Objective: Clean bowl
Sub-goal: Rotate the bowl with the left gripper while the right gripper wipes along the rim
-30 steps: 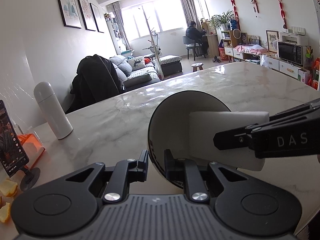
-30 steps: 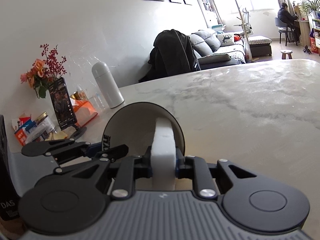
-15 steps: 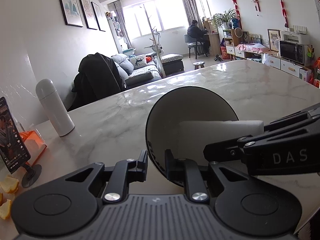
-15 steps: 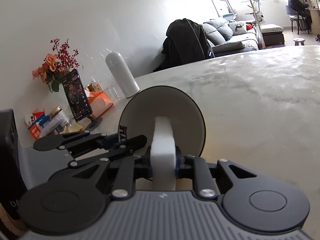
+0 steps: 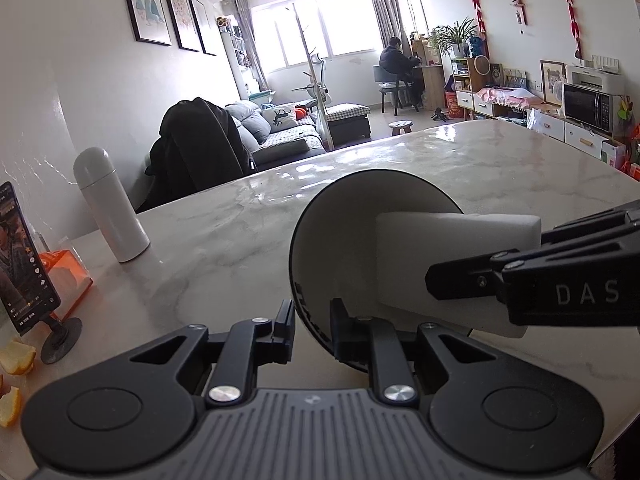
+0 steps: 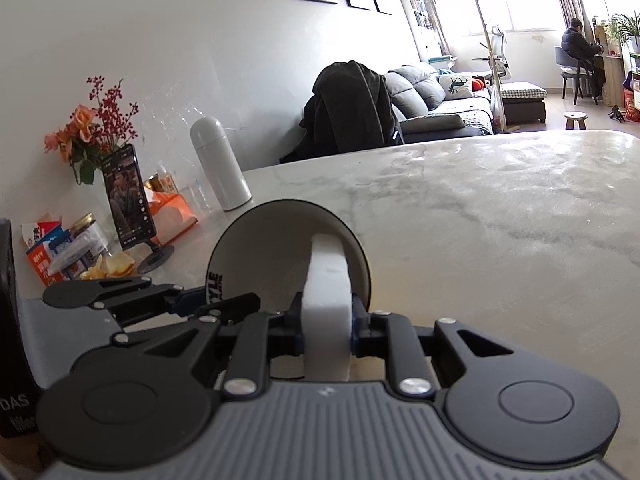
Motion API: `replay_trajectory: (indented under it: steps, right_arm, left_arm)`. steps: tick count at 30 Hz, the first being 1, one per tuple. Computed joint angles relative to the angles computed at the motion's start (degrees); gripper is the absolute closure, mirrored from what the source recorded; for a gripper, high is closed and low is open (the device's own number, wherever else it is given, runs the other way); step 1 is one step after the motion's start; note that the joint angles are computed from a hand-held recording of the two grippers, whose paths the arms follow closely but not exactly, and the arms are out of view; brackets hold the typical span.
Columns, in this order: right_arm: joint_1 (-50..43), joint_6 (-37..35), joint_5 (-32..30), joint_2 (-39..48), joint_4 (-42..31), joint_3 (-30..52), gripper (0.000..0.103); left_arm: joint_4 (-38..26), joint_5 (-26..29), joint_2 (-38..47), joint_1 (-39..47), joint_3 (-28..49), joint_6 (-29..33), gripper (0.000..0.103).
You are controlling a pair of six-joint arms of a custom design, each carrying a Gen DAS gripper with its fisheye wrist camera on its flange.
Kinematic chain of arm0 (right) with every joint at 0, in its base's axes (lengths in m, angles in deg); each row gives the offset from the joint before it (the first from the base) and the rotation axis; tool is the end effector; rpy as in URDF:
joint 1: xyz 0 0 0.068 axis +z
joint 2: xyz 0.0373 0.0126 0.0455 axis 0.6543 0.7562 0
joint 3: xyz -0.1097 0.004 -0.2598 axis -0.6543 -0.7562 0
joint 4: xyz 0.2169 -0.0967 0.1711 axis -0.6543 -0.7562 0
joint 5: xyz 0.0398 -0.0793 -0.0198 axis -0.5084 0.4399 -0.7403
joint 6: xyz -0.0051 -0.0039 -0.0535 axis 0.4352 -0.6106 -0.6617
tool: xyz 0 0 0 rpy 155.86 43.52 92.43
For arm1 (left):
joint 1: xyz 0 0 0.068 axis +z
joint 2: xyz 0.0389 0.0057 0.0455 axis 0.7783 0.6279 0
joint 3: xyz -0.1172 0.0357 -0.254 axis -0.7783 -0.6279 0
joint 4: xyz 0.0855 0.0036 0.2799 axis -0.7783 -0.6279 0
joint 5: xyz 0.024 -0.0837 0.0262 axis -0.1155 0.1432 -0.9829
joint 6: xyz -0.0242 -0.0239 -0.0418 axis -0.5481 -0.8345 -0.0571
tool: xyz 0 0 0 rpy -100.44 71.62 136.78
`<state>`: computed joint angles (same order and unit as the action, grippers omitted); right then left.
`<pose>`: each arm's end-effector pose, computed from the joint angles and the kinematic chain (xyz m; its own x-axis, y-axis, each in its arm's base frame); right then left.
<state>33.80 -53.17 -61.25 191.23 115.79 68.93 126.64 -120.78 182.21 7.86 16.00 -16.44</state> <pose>0.2427 -0.0022 -0.0044 -0.5450 -0.1568 -0.8236 -0.6679 0.6751 0.3134 0.1719 -0.1249 0.0046 -0.5503 0.1439 -0.8225 -0.1412 0.9548 0.2615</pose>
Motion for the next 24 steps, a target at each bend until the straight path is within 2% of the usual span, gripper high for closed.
replay_trajectory:
  steps: [8,14,18,24]
  right_arm:
    - [1.49,-1.72,0.86,2.39,-0.85,0.72,0.082]
    - [1.36,-2.86,0.53,3.19,-1.88,1.42,0.082]
    - [1.30,-3.34,0.13,3.54,-3.51,2.22,0.082]
    - [1.66,-3.93,-0.08,4.38,-3.97,2.61,0.082]
  left_arm:
    - [2.87,2.59,-1.96,0.66,-1.75,0.75,0.082]
    - [3.12,1.70,-4.10,-0.15,-2.30,1.79,0.079]
    - [3.53,2.67,-6.99,0.10,-2.77,4.72,0.077]
    - [2.87,4.77,-7.48,1.69,0.38,13.62,0.077]
